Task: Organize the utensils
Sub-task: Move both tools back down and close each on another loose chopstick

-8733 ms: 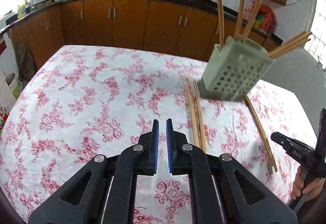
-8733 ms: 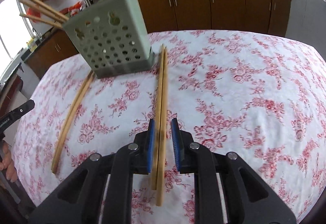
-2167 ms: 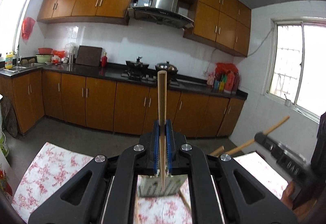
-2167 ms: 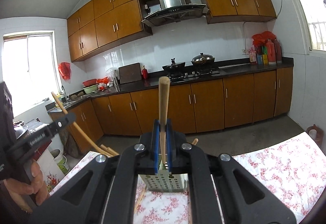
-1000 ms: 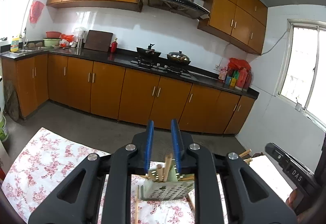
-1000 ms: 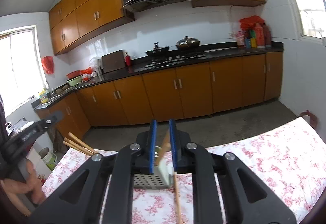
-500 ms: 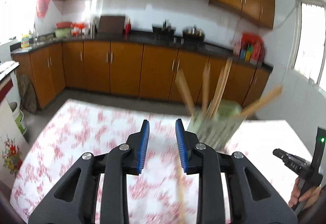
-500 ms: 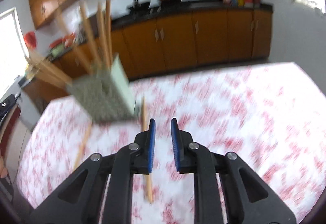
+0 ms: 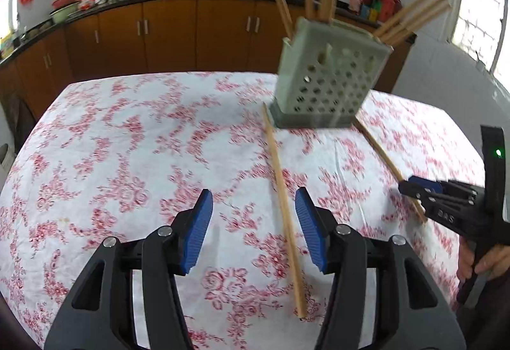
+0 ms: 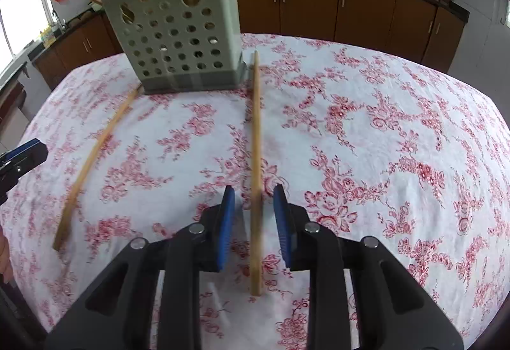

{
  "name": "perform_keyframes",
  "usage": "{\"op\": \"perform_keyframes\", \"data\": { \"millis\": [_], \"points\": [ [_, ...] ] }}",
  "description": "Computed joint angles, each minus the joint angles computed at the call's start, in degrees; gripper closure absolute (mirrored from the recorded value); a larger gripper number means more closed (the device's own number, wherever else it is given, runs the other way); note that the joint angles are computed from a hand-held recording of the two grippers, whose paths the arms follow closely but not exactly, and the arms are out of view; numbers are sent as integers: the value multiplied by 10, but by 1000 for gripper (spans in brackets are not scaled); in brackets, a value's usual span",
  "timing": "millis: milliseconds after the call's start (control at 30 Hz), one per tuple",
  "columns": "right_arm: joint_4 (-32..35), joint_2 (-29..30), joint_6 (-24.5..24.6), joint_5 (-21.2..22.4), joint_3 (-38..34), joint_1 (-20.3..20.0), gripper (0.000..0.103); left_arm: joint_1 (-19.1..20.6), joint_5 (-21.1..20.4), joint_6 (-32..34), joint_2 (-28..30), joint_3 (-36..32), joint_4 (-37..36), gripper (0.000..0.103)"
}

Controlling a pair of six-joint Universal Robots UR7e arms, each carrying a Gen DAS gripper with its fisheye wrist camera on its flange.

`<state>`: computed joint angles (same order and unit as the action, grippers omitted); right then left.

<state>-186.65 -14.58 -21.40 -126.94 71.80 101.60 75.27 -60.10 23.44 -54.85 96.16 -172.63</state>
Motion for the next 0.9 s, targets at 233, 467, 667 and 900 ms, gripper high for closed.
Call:
{"op": "perform_keyframes", "data": {
  "millis": [233, 467, 667, 900],
  "points": [
    [-29, -10, 27, -36, 5, -7, 95, -1, -6, -7, 5, 6, 21, 48],
    [-68, -27, 95, -77, 23, -21, 95, -9, 25, 3, 23, 3, 20, 48],
    [-83, -27, 82, -72, 36, -18, 95, -16, 73, 13, 49, -6, 5, 86],
    [-66, -18, 53, -36, 27, -15, 95, -2, 110, -28, 62, -52, 14, 95]
  ]
}}
